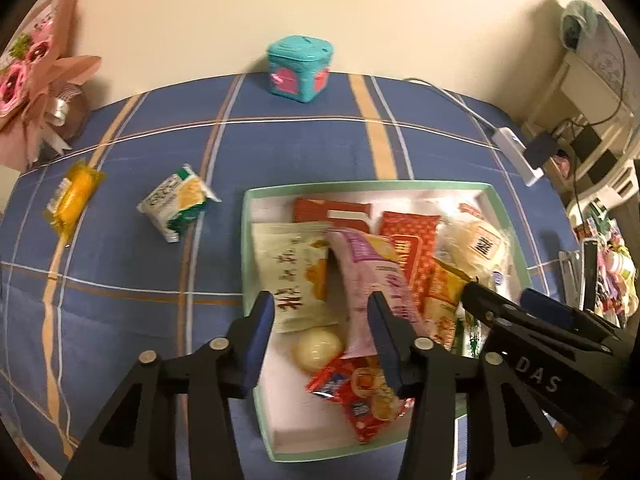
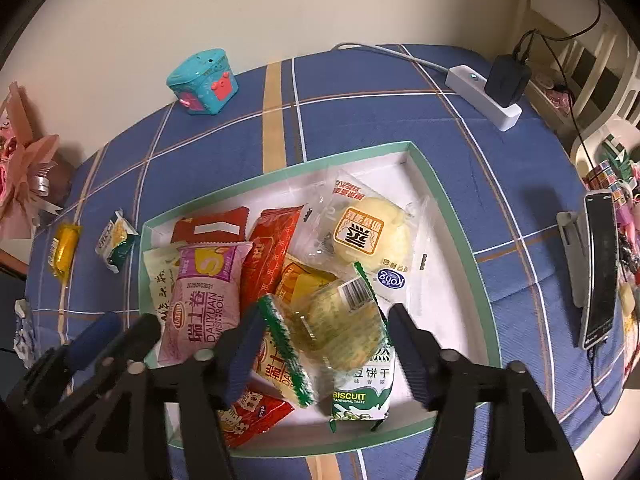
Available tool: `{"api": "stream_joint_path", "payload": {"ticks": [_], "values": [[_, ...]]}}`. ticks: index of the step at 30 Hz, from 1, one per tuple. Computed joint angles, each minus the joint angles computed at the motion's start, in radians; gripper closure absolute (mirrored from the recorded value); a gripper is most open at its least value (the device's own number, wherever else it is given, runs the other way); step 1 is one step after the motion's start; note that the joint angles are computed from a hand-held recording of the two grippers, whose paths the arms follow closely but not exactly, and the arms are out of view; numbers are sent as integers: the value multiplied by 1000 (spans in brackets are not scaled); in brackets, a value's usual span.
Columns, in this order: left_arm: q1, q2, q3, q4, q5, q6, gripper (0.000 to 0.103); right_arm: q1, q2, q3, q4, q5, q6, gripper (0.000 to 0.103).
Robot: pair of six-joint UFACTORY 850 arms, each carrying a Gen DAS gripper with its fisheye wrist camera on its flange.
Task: Organize snacks
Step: 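Release the pink packet from left tool while right tool releases round packet in tray, then move both open tools from the tray back to the remaining snacks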
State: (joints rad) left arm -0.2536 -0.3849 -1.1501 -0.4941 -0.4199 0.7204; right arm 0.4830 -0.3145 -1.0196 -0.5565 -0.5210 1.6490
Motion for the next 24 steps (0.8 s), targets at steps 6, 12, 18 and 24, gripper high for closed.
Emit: {"api": "stream_joint_path", "payload": {"ticks": [6, 12, 18, 24], "values": [[20, -19, -20, 124, 9, -161, 39, 4, -15, -20, 26, -25, -39, 21], [32, -36, -36, 208, 19, -269, 31, 6, -23, -31, 38, -41, -58, 17], [37, -47, -46, 298, 33, -368, 23, 10, -40, -52, 53, -63, -94, 14], [39, -50, -47, 415, 53, -483, 20, 16, -53, -72, 51, -70, -103, 1]]}}
